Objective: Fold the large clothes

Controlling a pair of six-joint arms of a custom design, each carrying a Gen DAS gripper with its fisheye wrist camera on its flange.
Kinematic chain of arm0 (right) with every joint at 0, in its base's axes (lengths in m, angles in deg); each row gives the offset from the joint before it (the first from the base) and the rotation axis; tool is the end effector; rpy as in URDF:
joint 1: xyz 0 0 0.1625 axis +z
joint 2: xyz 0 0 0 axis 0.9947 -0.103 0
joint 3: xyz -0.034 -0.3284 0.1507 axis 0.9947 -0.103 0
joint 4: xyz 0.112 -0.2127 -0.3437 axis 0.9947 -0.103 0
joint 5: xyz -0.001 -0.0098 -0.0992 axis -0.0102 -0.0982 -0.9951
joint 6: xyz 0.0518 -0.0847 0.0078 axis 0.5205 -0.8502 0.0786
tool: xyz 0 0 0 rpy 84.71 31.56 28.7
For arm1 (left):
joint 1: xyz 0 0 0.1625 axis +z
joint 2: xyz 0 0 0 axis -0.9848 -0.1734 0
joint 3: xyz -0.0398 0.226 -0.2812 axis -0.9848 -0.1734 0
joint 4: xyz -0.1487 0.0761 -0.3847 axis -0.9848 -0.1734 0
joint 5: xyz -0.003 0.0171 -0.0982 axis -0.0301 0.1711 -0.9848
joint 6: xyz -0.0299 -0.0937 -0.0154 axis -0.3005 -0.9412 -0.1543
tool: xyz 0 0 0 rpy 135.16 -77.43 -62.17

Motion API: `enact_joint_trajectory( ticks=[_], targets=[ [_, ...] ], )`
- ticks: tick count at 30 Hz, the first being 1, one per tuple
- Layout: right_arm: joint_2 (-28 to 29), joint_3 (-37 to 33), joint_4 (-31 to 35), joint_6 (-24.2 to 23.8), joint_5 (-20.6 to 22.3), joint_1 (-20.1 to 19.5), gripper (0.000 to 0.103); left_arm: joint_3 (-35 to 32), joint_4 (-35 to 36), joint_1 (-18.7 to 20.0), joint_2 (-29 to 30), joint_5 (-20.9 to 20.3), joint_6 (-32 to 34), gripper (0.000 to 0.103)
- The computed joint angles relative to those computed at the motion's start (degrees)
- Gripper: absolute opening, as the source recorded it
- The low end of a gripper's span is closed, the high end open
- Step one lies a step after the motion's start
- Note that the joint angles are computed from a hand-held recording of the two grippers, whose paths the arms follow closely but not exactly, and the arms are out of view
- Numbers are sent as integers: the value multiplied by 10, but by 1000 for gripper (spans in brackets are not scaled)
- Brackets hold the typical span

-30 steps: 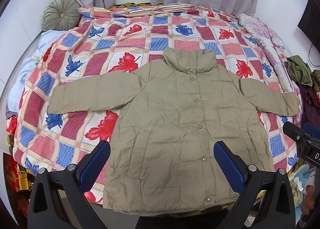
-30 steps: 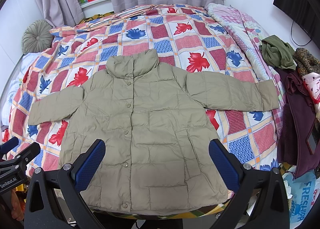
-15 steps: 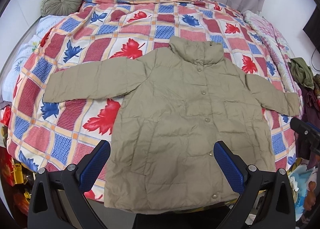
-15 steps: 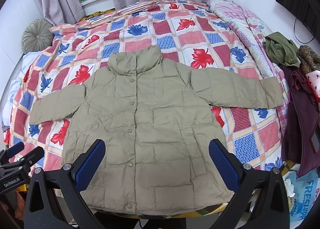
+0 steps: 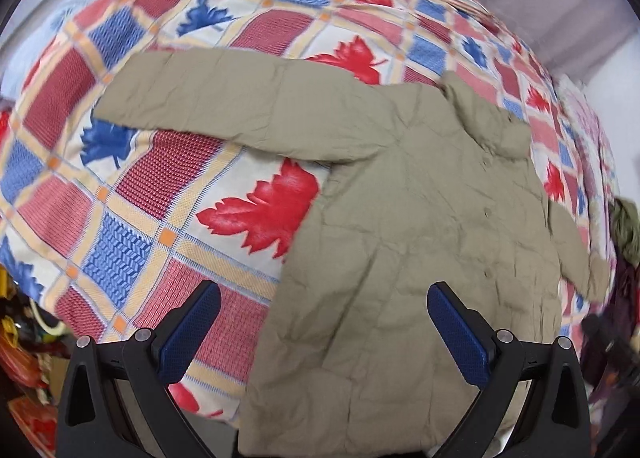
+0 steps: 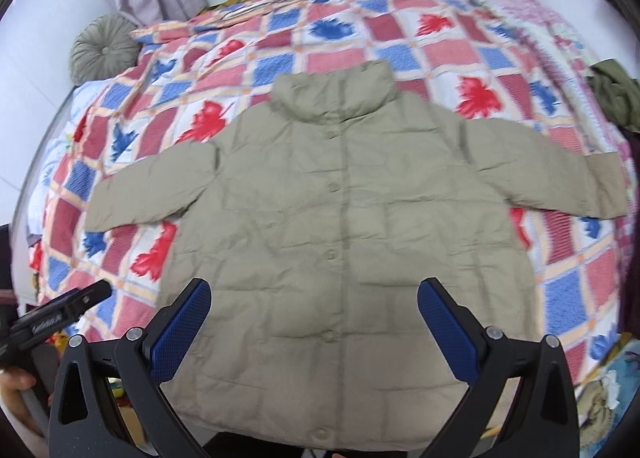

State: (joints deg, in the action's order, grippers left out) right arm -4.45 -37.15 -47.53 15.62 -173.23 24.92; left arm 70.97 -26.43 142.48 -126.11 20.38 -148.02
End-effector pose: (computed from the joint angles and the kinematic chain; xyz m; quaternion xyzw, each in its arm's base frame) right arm 0.3395 -0.7311 0.1369 0.2520 -0.9305 0.0550 0.2600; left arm -0.0785 -0.5982 0.3122 -0.2787 0.8710 -0.2945 0.2775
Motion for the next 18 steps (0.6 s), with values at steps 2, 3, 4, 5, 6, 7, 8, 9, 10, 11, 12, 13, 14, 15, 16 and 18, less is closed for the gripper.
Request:
enact_joint_trajectory(
  ticks=[2, 3, 4, 5, 6, 7, 8, 9, 10, 11, 12, 13, 14, 15, 16, 18],
  targets=[
    [33, -32, 45, 4, -16, 2, 103, 20, -65, 26, -10, -10, 26, 103],
    [42, -34, 46, -1, -21, 2, 103, 33, -113, 42, -15, -18, 47, 103],
    [48, -31, 42, -4, -21, 2, 103, 43, -153, 53, -18, -25, 66, 103],
    [55, -30, 41, -5, -18, 1, 103, 49, -189, 66, -19, -31, 83, 103],
    [62, -34, 47, -2, -15, -1, 103, 53, -228, 79, -17, -39, 105, 103],
    [71, -41, 56, 2, -15, -2, 103, 56, -272, 93, -13, -50, 134, 103],
    [80, -46, 58, 3, -14, -3, 103, 56, -311, 106, -7, -64, 159, 103],
    [88, -50, 56, 1, -12, -5, 103, 52, -349, 122, 2, -83, 184, 103],
    [96, -56, 54, -4, -11, -6, 103, 46, -381, 137, 12, -104, 205, 103],
    [103, -56, 47, -10, -11, -7, 103, 39, -419, 155, 25, -133, 228, 103],
    [110, -58, 41, -14, -10, -8, 103, 32, -445, 167, 36, -153, 243, 103],
    [117, -61, 38, -18, -7, -10, 103, 21, -465, 181, 51, -173, 256, 103],
    [125, -66, 35, -20, -7, -11, 103, 11, -476, 192, 63, -188, 261, 103],
    [134, -71, 34, -21, -7, -12, 103, -2, -483, 206, 77, -208, 263, 103],
    [141, -77, 35, -20, -6, -13, 103, -13, -490, 216, 88, -226, 263, 103],
    [157, -93, 37, -18, -2, -15, 103, -36, -498, 235, 109, -252, 263, 103]
  ],
)
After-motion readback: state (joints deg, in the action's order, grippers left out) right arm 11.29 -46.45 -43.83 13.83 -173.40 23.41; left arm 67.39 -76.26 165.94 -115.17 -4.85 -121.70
